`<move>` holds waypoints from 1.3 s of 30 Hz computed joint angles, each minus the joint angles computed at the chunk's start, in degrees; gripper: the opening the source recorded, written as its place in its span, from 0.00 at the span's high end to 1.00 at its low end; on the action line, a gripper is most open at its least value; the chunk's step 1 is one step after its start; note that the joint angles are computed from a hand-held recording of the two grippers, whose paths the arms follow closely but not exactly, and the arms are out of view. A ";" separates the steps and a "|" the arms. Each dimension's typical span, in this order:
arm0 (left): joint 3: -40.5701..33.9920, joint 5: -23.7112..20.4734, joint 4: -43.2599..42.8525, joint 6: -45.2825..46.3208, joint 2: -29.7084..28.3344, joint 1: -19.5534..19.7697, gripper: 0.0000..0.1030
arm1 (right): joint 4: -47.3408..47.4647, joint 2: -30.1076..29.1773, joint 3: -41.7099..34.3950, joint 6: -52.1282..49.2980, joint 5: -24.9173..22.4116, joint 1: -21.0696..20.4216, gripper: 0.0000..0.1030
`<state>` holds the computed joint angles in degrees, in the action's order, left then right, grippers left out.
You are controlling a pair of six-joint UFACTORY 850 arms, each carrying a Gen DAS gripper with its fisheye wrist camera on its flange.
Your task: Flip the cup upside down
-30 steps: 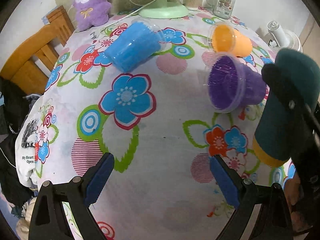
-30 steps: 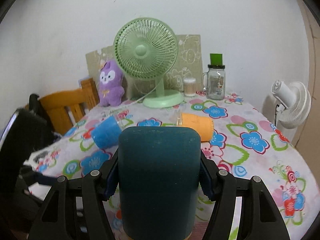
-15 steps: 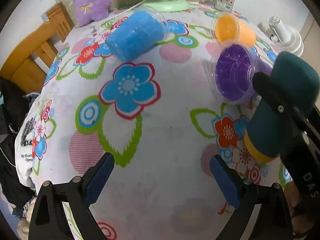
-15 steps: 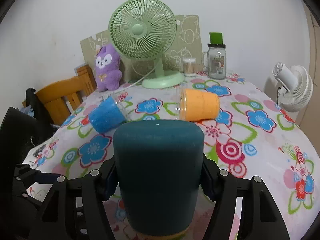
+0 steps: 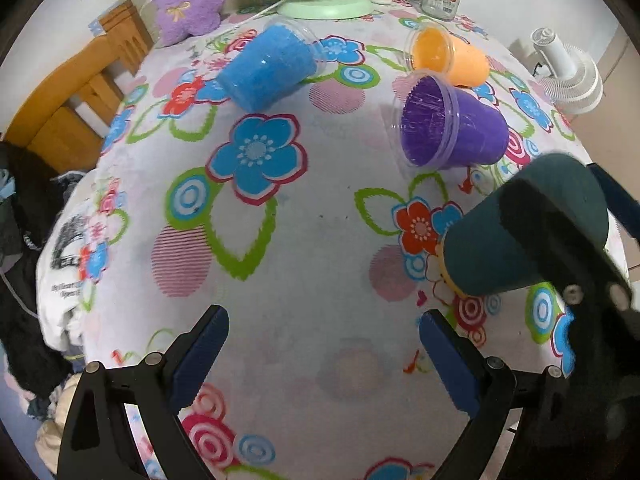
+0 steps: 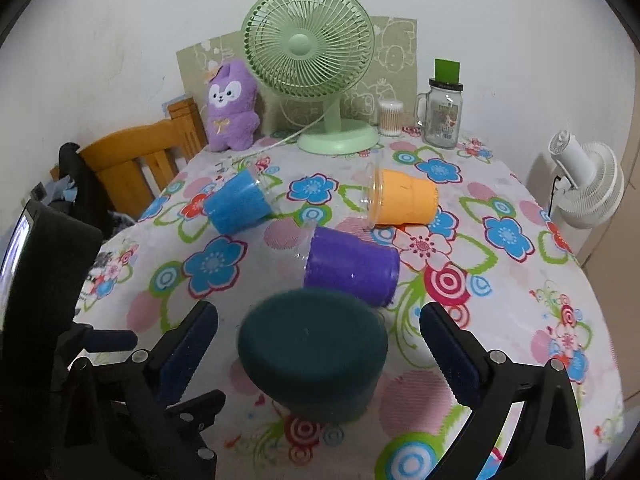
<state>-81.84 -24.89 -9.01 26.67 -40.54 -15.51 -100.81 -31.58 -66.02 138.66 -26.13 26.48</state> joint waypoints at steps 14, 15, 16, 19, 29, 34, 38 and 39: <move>1.46 -5.17 -2.06 -5.57 8.31 0.55 0.02 | 35.67 10.30 1.18 -36.89 2.09 -1.34 0.01; 1.74 -5.14 -3.10 -5.23 8.99 0.59 0.02 | 36.44 10.85 1.24 -37.97 1.63 -1.32 0.01; 1.93 -5.02 -3.35 -5.30 9.39 0.54 0.02 | 36.62 11.44 1.41 -38.23 1.42 -1.37 0.01; 2.72 -4.48 -3.97 -5.51 10.80 0.50 0.02 | 37.63 13.21 2.11 -39.11 0.70 -1.50 0.01; 7.31 -0.56 -6.59 -4.60 16.31 1.16 0.00 | 38.57 17.74 4.46 -39.98 -3.21 -0.75 0.01; 9.23 1.19 -9.26 -1.97 18.63 1.27 0.00 | 39.08 19.27 5.46 -39.73 -4.45 -0.20 0.01; 10.28 2.53 -12.21 0.92 19.96 1.13 0.00 | 39.54 20.13 5.95 -39.72 -5.15 0.17 0.01; 10.33 2.55 -13.08 1.67 20.10 1.11 0.00 | 39.42 20.29 6.00 -39.59 -5.44 0.29 0.01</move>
